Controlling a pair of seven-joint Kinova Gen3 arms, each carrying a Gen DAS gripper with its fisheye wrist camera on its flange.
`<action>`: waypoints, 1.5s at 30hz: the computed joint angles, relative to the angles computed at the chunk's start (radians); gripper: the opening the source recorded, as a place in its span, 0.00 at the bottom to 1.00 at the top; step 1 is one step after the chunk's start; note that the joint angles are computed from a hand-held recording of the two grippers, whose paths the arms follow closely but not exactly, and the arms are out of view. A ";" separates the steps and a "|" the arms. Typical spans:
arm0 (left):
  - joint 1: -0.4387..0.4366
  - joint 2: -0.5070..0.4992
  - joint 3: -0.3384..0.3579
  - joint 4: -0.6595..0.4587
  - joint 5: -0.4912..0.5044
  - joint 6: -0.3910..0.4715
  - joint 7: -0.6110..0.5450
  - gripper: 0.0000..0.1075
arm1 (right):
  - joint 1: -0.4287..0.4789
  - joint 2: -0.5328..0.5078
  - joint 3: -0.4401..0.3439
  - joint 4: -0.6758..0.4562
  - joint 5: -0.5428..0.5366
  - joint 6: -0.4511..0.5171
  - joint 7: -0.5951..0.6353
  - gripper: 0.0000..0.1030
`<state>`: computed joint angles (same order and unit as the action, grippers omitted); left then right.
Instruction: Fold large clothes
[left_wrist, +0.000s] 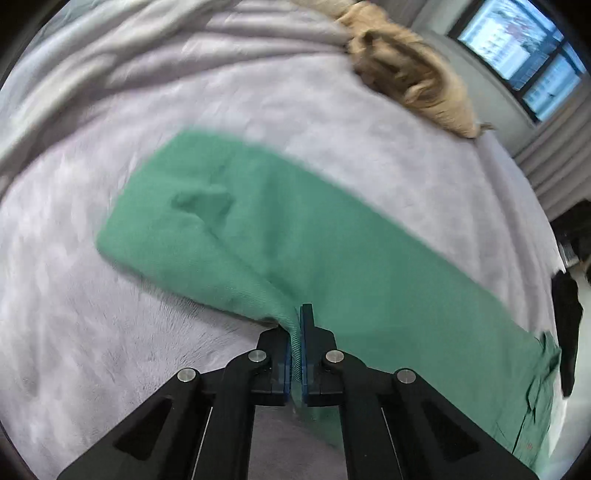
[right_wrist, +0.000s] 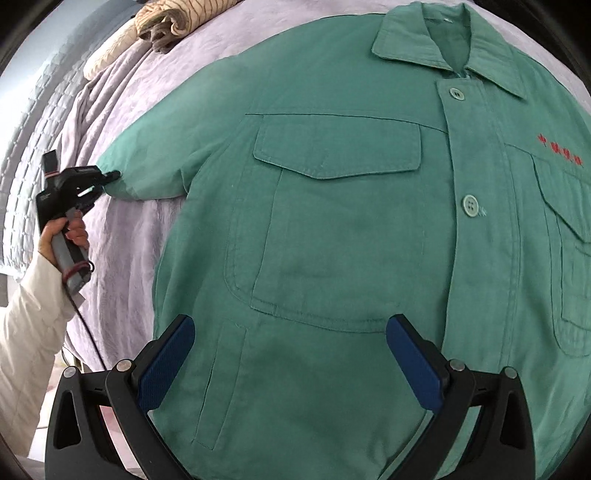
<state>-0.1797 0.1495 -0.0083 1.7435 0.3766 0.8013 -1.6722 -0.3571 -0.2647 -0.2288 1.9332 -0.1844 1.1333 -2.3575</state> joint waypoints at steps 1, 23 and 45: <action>0.018 -0.027 -0.004 -0.002 0.015 -0.002 -0.039 0.04 | 0.004 -0.014 -0.002 0.005 0.009 0.002 -0.008 1.00; 1.025 0.165 0.041 -0.297 -0.315 0.086 0.212 0.12 | 0.480 -0.437 0.300 0.113 0.050 0.291 0.322 1.00; 1.073 -0.020 -0.053 0.067 -1.043 0.139 0.806 0.90 | 0.075 0.116 -0.095 -0.038 0.564 0.023 0.211 1.00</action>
